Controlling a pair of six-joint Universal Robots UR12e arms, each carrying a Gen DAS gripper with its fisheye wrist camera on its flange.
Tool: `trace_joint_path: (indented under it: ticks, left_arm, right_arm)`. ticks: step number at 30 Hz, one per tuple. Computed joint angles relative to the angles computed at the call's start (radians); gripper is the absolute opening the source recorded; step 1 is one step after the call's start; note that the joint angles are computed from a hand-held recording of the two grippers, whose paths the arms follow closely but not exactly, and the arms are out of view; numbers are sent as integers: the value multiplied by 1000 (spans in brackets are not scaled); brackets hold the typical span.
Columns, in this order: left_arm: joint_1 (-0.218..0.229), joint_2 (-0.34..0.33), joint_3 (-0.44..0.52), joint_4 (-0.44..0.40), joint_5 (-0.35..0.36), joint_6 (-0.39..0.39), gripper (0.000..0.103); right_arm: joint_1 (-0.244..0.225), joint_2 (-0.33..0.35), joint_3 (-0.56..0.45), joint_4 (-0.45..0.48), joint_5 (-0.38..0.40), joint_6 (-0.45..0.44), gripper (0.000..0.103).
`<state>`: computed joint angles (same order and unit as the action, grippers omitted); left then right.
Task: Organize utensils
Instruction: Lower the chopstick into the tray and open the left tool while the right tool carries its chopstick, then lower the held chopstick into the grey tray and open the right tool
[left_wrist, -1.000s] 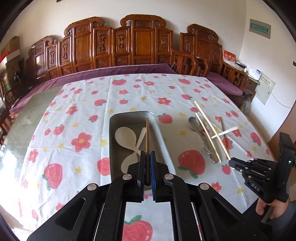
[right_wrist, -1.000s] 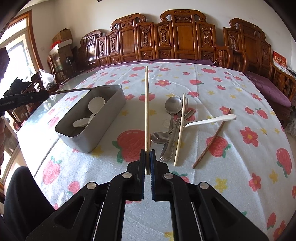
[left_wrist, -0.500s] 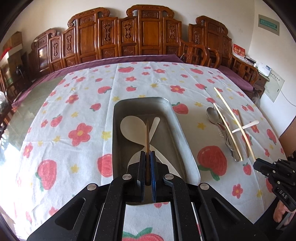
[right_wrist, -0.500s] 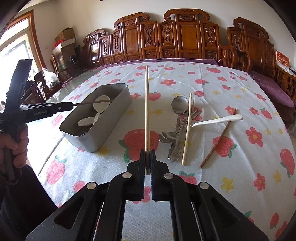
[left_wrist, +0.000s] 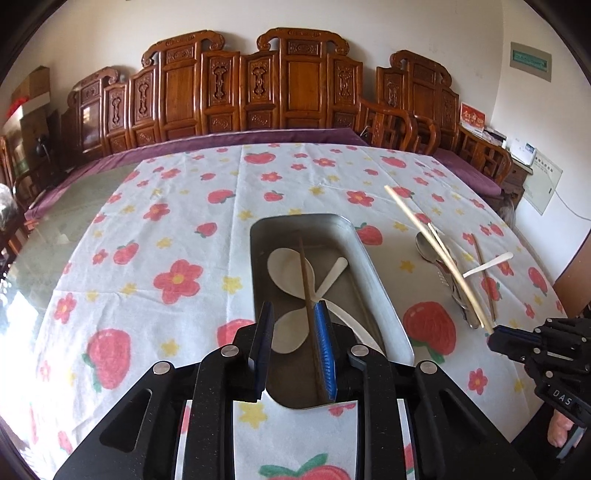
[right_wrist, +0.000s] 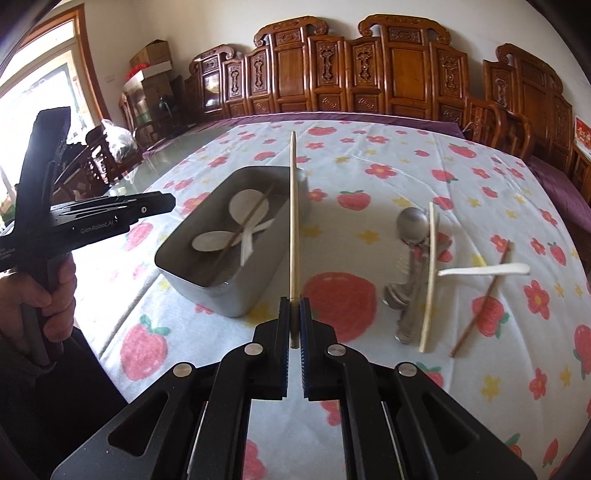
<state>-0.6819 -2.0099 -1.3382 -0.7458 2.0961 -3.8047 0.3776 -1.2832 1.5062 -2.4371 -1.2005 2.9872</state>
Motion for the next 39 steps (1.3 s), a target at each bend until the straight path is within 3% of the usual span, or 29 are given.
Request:
trace_joint_path:
  ticks: [7,23,29,39]
  left_arm:
    - [2,37,-43,36,35,15,21]
    - [20,73,-87,57,37,-30,21]
    - [19,72,-86,57,36,-31,21]
    - [15,59,-72,71,22,-21,21]
  right_arm:
    - [30,48,-96,124,40,2,6]
    - [87,157,-273,332,-3,30,6]
    - [94,178,-292,347,0,33,7]
    - [67,146,-238,242,71,17,8]
